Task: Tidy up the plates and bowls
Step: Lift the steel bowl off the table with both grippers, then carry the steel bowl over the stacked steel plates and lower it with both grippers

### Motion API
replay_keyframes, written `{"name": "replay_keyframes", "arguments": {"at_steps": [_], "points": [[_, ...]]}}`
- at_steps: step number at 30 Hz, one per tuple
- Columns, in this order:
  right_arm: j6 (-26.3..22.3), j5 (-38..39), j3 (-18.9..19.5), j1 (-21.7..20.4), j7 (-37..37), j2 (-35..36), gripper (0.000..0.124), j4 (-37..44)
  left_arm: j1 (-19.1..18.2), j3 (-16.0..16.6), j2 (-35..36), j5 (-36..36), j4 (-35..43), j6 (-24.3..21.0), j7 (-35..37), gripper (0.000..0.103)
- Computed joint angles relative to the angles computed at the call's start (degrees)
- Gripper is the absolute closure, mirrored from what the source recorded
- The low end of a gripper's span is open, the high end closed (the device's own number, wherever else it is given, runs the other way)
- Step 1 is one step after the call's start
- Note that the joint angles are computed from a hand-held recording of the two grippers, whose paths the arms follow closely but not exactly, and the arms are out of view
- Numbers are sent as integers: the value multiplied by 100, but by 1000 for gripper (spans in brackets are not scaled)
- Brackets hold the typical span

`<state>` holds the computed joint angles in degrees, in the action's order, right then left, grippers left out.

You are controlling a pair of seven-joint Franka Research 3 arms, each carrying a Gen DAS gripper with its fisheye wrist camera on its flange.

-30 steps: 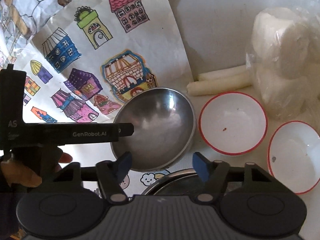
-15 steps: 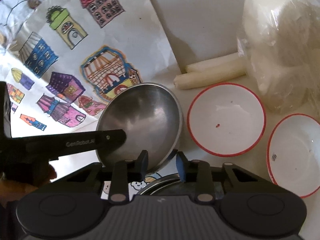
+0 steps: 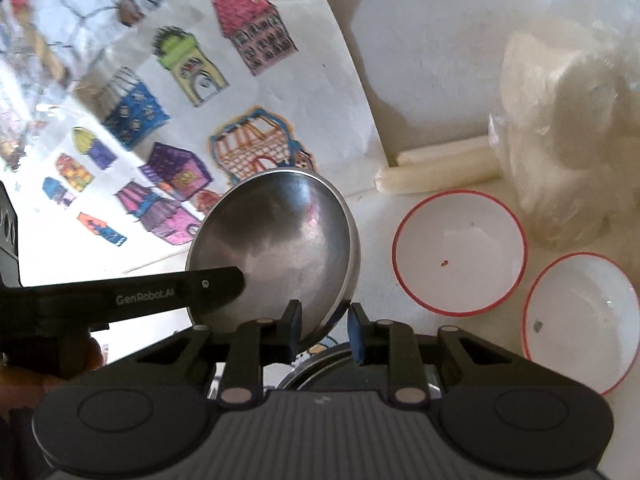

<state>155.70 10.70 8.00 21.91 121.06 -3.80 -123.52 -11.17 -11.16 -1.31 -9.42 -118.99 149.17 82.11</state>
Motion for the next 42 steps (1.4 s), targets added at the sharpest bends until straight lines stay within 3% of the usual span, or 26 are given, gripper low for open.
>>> {"name": "replay_keyframes", "arguments": {"at_steps": [9, 15, 22, 25, 31, 36, 42], "points": [[-178, 252, -29, -80, -555, -941, 97, -607, -343, -14, -764, -200, -550, 135, -257, 88], [-435, 153, 52, -320, -486, -1857, 97, -1253, -752, 13, -1048, -518, -725, 76, -72, 88], [-1221, -41, 196, -663, -148, -3157, 97, -1940, -1245, -106, -1163, -892, -830, -56, 153, 88], [-1550, 8, 77, -711, -204, -3646, 97, -2207, -1378, -201, -1105, -924, -762, -249, 18, 87], [-2258, 346, -391, -752, -839, -4256, 97, -2540, -1522, -510, -977, -540, -594, -572, -708, 87], [-3014, 632, -768, -856, -1757, -4496, 97, -2644, -1603, -779, -760, -10, -535, -703, -1870, 87], [-3319, 1000, -962, -1147, -2586, -4722, 98, -2957, -1761, -944, -569, 690, -414, -890, -2748, 85]]}}
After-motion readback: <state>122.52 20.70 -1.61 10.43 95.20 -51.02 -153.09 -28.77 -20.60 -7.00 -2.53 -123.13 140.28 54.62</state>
